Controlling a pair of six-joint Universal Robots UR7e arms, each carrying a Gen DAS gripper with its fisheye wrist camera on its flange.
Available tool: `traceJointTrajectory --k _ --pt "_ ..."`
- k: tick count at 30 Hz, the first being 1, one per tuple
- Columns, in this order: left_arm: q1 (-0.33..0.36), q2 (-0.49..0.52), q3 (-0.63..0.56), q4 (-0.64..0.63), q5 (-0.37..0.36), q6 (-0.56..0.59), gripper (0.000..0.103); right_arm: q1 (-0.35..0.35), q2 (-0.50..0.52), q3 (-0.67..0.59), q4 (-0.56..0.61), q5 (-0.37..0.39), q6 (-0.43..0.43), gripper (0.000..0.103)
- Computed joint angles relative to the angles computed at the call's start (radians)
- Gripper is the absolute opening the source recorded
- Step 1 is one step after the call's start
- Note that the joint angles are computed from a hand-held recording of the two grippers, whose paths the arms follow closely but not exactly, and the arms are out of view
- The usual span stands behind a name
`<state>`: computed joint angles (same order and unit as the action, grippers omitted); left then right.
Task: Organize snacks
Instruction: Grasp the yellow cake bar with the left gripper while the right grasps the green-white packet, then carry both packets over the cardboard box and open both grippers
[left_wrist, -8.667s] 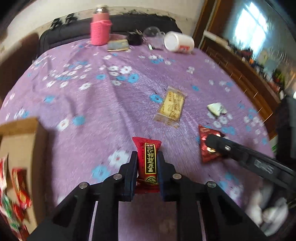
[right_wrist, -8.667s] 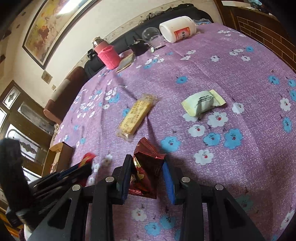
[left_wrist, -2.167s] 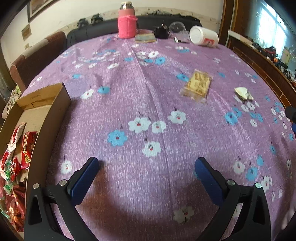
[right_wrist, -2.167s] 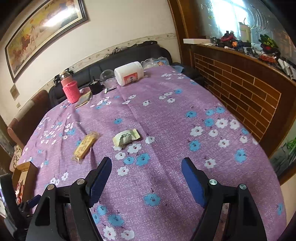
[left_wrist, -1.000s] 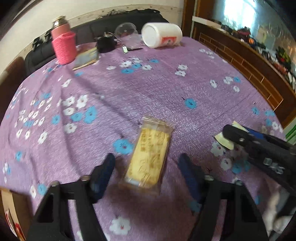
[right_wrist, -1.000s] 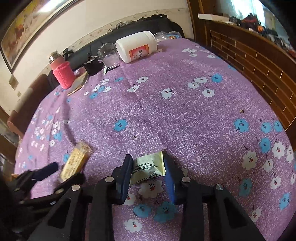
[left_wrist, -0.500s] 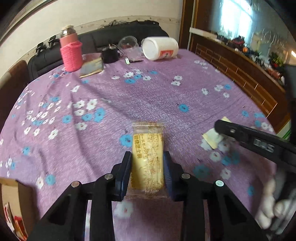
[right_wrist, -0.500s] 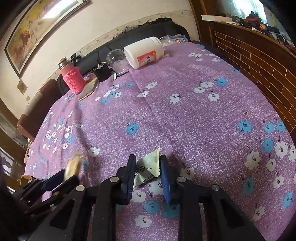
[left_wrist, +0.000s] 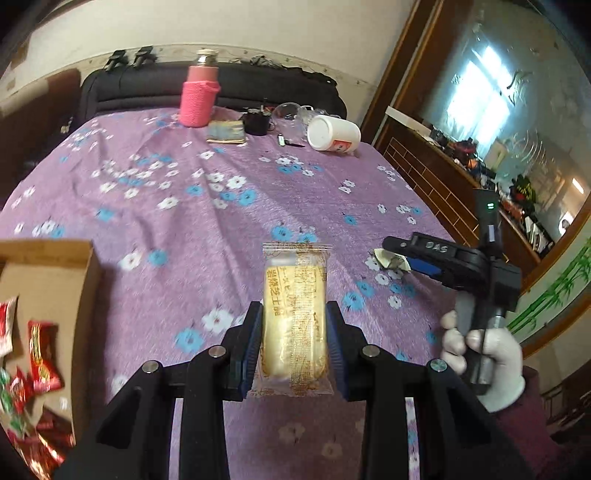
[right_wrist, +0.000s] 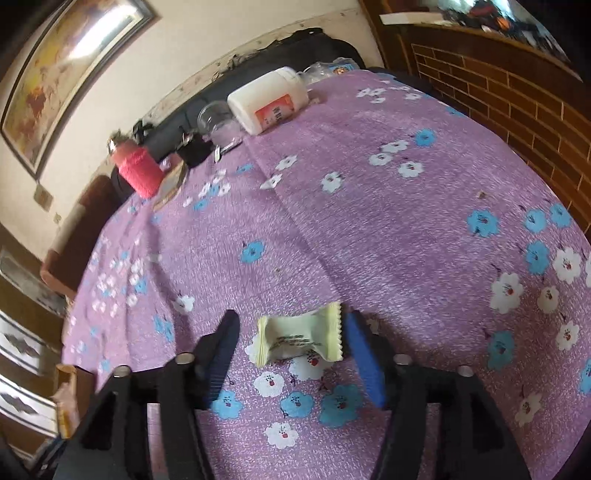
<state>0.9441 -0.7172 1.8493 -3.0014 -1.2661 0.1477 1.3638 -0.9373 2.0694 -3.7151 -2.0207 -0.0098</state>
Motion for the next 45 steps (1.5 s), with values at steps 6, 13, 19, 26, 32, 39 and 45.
traceJointTrajectory --k 6,13,19,26,32,39,45 --pt "0.029 -0.045 0.046 -0.025 0.002 -0.042 0.032 0.044 0.09 -0.076 -0.056 -0.126 -0.147 0.037" --pt "0.075 -0.124 0.126 -0.09 0.033 -0.085 0.032 0.044 0.079 -0.044 -0.087 -0.078 -0.149 0.028" --pt "0.123 -0.23 0.2 -0.133 0.037 -0.099 0.033 0.082 0.09 -0.006 -0.162 -0.082 -0.166 0.016" --pt "0.161 -0.327 0.256 -0.158 0.017 -0.097 0.033 0.07 0.008 0.111 -0.101 0.082 -0.086 0.006" --pt "0.17 -0.359 0.282 -0.176 -0.013 -0.091 0.033 0.106 -0.023 0.151 -0.092 0.014 -0.112 0.029" --pt "0.172 -0.364 0.286 -0.174 -0.014 -0.09 0.033 0.107 0.012 0.111 -0.044 -0.064 -0.085 0.062" --pt "0.17 -0.373 0.291 -0.176 0.001 -0.089 0.033 0.134 0.088 0.045 0.01 -0.145 -0.103 0.021"
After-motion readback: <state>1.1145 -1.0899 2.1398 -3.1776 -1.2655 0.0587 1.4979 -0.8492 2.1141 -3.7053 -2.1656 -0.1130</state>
